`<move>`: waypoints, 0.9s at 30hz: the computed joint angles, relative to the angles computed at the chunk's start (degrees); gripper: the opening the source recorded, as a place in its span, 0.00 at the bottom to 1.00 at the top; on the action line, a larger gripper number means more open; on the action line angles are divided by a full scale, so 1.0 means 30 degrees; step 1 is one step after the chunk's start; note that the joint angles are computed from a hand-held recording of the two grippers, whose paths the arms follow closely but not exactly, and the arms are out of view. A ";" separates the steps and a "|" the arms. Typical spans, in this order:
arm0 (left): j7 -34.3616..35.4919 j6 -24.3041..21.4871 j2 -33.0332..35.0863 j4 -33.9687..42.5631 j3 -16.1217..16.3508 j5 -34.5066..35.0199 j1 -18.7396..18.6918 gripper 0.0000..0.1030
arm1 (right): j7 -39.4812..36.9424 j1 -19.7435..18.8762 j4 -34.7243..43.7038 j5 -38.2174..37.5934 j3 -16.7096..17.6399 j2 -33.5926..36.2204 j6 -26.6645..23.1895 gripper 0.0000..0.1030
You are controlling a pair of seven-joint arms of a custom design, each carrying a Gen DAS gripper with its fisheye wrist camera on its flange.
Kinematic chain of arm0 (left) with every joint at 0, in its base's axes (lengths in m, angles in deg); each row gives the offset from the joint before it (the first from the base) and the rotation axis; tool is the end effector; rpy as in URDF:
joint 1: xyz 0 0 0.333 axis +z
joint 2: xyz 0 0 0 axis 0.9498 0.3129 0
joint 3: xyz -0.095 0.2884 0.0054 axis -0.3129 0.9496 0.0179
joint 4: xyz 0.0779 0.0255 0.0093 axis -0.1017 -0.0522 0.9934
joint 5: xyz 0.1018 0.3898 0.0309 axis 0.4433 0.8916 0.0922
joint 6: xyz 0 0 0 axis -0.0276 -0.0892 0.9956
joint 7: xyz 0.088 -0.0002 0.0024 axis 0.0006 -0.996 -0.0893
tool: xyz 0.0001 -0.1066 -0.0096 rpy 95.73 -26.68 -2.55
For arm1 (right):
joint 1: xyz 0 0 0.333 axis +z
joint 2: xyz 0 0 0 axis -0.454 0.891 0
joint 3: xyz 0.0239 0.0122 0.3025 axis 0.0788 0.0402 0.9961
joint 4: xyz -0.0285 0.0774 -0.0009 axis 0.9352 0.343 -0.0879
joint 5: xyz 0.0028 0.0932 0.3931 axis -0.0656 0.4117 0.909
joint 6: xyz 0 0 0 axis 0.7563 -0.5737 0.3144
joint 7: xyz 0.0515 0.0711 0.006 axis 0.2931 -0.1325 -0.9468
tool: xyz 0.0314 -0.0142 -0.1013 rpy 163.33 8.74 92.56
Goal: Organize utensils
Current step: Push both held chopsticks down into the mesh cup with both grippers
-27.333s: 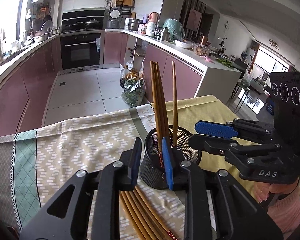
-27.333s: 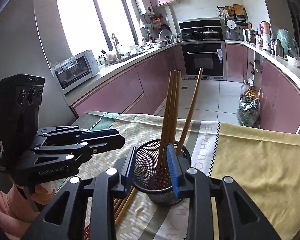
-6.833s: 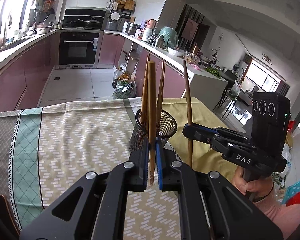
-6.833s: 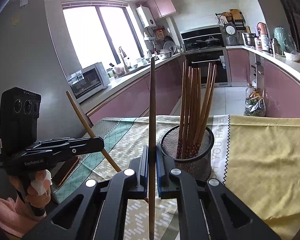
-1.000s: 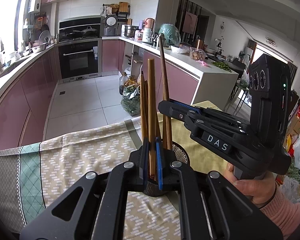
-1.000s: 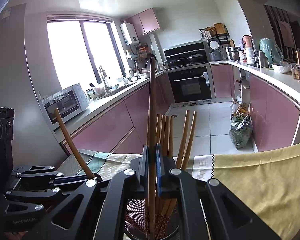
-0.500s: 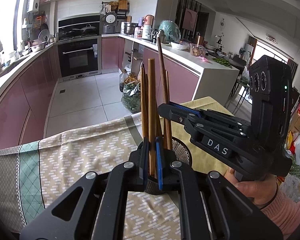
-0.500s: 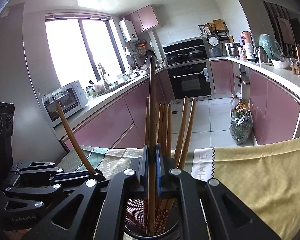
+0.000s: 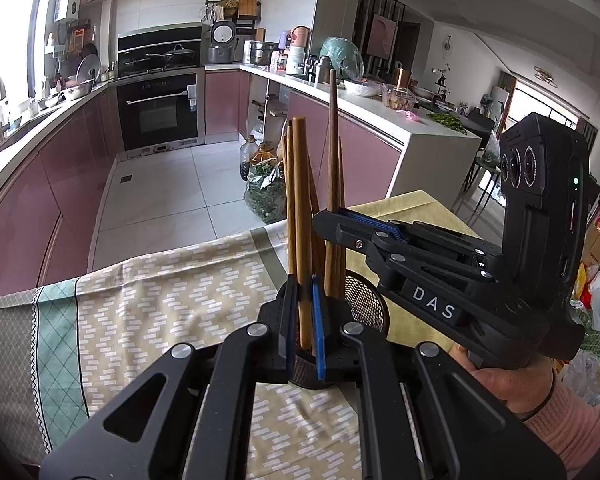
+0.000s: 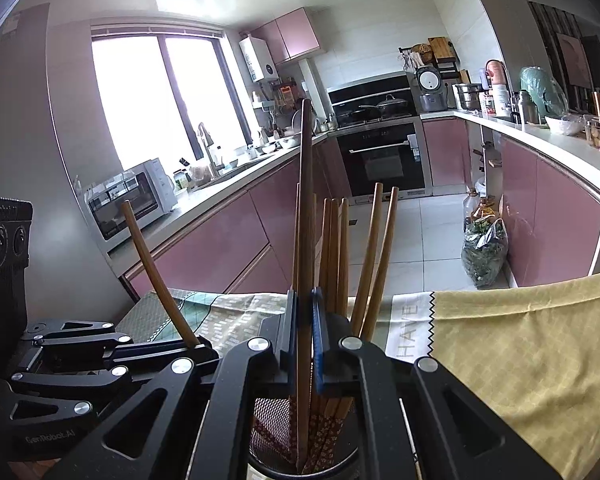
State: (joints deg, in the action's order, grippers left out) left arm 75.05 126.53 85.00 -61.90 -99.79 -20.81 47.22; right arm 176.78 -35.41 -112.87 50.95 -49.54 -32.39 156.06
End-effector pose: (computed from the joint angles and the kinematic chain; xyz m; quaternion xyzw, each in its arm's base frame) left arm 0.4593 -0.3930 0.6315 -0.3767 0.8198 -0.4144 0.1199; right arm 0.4198 0.2583 0.5831 -0.5689 0.6232 -0.2512 0.4742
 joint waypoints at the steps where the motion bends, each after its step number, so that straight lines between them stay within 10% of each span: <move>1: -0.0015 -0.0002 0.0034 0.0012 -0.0001 0.0021 0.0008 0.07 | -0.0097 0.0183 0.0029 0.0044 -0.0141 0.0061 -0.0097 0.06; 27: -0.0273 0.0039 0.1541 0.0863 -0.0471 -0.0083 0.0530 0.08 | 0.0901 0.2814 0.0694 -0.1847 -0.2557 0.1284 -0.1962 0.07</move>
State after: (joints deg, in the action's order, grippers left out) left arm 74.23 126.64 89.63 -59.31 -101.21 -21.06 48.81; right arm 179.48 -26.97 -110.79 45.41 -57.21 -28.54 150.17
